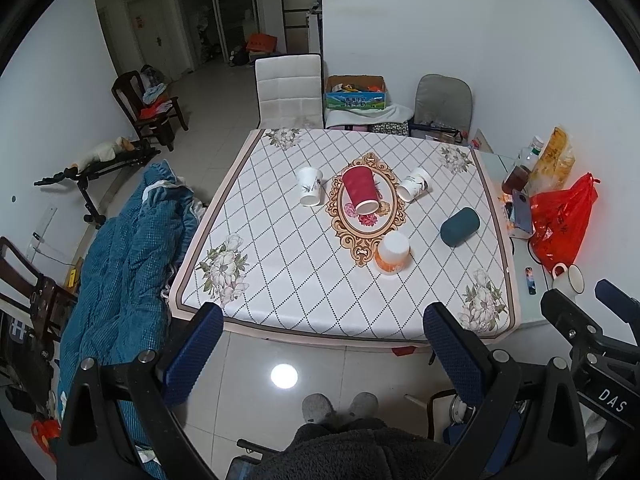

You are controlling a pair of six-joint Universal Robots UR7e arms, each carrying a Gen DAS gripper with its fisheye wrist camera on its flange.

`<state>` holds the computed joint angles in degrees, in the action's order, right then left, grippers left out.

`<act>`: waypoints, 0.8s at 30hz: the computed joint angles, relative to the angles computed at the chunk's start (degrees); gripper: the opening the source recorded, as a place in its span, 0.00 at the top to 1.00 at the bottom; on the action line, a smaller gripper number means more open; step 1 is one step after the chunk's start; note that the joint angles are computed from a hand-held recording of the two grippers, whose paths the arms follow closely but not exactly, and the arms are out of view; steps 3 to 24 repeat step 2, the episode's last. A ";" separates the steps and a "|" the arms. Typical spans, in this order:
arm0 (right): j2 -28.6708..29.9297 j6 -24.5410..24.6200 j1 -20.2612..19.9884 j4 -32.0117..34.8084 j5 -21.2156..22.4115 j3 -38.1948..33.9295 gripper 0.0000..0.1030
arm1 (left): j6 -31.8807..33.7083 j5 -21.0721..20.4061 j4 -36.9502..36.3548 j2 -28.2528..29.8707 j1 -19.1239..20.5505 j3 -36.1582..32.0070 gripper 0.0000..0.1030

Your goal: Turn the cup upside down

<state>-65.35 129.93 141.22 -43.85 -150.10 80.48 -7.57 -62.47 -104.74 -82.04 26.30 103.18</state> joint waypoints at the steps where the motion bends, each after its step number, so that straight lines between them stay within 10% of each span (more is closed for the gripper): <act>1: -0.02 0.02 0.00 0.01 -0.05 0.00 0.02 | 0.07 -0.03 0.04 0.01 0.01 -0.02 0.01; 24: -0.05 0.00 -0.01 -0.03 -0.06 0.02 0.02 | 0.09 -0.05 0.08 -0.07 0.03 0.01 0.01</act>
